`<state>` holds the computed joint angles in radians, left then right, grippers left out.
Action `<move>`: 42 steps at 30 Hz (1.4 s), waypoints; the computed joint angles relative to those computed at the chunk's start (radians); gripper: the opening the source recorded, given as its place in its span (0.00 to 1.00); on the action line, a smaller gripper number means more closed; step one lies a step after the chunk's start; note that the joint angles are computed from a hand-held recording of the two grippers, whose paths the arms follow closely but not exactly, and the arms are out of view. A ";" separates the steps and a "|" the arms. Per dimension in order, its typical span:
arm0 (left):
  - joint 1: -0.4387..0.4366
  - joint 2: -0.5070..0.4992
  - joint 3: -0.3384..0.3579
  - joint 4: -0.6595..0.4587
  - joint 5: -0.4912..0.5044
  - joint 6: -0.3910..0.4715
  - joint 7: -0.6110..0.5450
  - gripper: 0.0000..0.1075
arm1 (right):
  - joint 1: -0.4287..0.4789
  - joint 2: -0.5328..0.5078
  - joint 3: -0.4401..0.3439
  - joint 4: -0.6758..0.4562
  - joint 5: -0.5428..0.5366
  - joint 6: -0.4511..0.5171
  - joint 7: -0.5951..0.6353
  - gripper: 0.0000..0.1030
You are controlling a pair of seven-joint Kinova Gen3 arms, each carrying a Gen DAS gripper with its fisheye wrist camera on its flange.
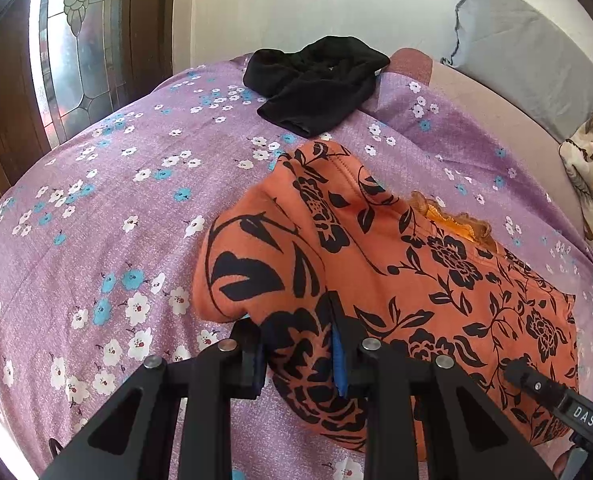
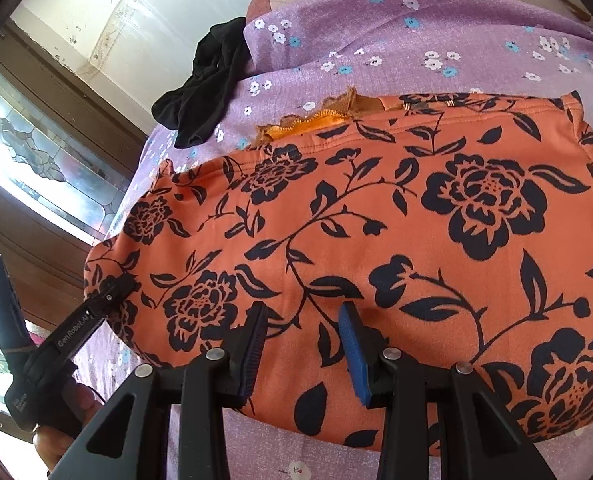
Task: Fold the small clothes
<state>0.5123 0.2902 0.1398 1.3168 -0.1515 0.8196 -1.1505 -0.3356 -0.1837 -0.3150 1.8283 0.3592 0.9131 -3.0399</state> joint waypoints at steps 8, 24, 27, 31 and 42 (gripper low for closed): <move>0.042 0.022 -0.016 -0.022 -0.063 0.045 0.044 0.25 | 0.166 0.087 -0.103 -0.073 -0.080 0.071 0.159 0.40; 0.212 -0.050 -0.013 0.116 -0.408 -0.098 0.098 0.24 | 0.233 0.326 0.084 -0.604 -0.545 0.222 0.747 0.72; 0.245 -0.086 0.002 0.188 -0.498 -0.176 0.100 0.19 | 0.189 0.406 0.135 -0.729 -0.592 0.310 0.816 0.73; 0.267 -0.121 0.042 0.275 -0.581 -0.260 0.062 0.10 | 0.118 0.485 0.223 -0.839 -0.606 0.421 0.858 0.73; 0.387 -0.073 0.027 0.279 -0.920 -0.110 0.320 0.18 | 0.267 0.615 0.059 -0.903 -0.579 0.419 0.845 0.73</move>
